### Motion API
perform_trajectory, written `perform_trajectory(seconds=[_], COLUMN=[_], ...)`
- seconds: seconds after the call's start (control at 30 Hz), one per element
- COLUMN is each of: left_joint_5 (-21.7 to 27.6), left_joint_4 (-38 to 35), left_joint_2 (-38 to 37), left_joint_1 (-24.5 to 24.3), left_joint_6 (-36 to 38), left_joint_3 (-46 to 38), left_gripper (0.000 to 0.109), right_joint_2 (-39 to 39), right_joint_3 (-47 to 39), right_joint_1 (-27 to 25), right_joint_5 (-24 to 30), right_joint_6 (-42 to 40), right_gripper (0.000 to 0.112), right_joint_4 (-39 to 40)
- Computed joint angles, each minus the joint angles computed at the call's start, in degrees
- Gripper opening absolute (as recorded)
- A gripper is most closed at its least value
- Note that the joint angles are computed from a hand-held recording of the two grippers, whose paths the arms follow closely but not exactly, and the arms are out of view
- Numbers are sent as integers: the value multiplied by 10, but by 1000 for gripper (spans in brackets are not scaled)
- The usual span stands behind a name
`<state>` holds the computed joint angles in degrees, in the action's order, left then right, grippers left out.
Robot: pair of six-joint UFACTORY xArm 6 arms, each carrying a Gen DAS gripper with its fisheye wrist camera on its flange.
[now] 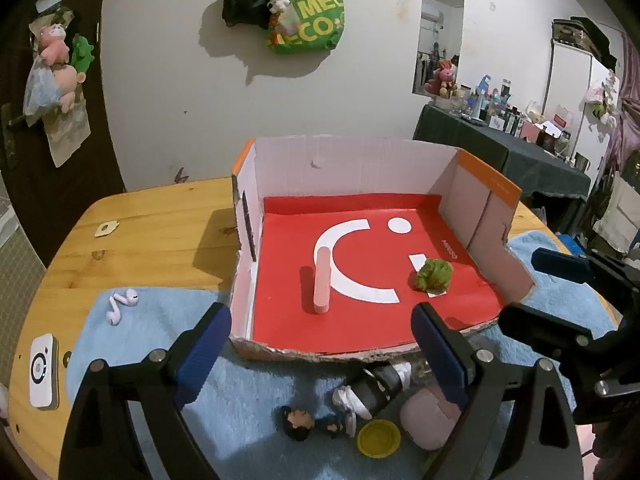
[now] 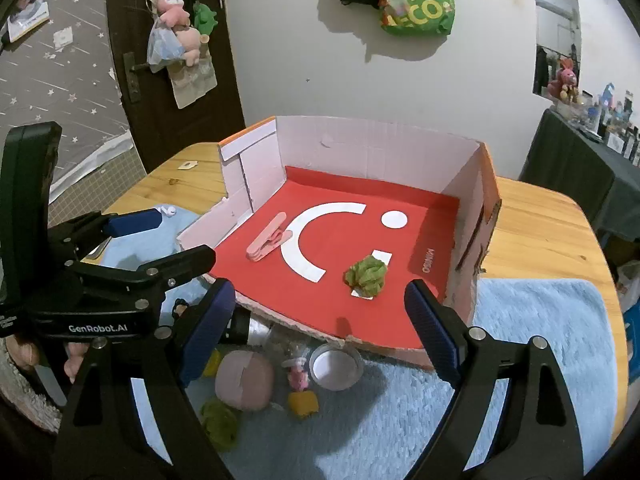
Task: Organize objects
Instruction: 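Withdraw both open tools up and out of the box, then move the left tool to the doll figurine while the right tool approaches the clear round container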
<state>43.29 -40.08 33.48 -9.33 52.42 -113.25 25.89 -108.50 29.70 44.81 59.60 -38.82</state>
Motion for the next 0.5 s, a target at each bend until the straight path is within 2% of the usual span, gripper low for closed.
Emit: perform_trajectory(seconds=[0.1,0.17,0.5], left_joint_5=[-3,-8,-13], left_joint_4=[1,-2,-4], left_joint_2=[-5,-11,-36], left_joint_1=[1,2,7], left_joint_6=[0,1,12], left_joint_3=[10,20,61], left_gripper=[97,102,103], right_joint_2=[-7,-13,-34], right_joint_3=[10,18,51], right_joint_1=[1,4,12], right_joint_5=[-2,-3,-6], right_joint_6=[6,11,36], right_gripper=[96,96,96], right_joint_4=[-4,-7,-24])
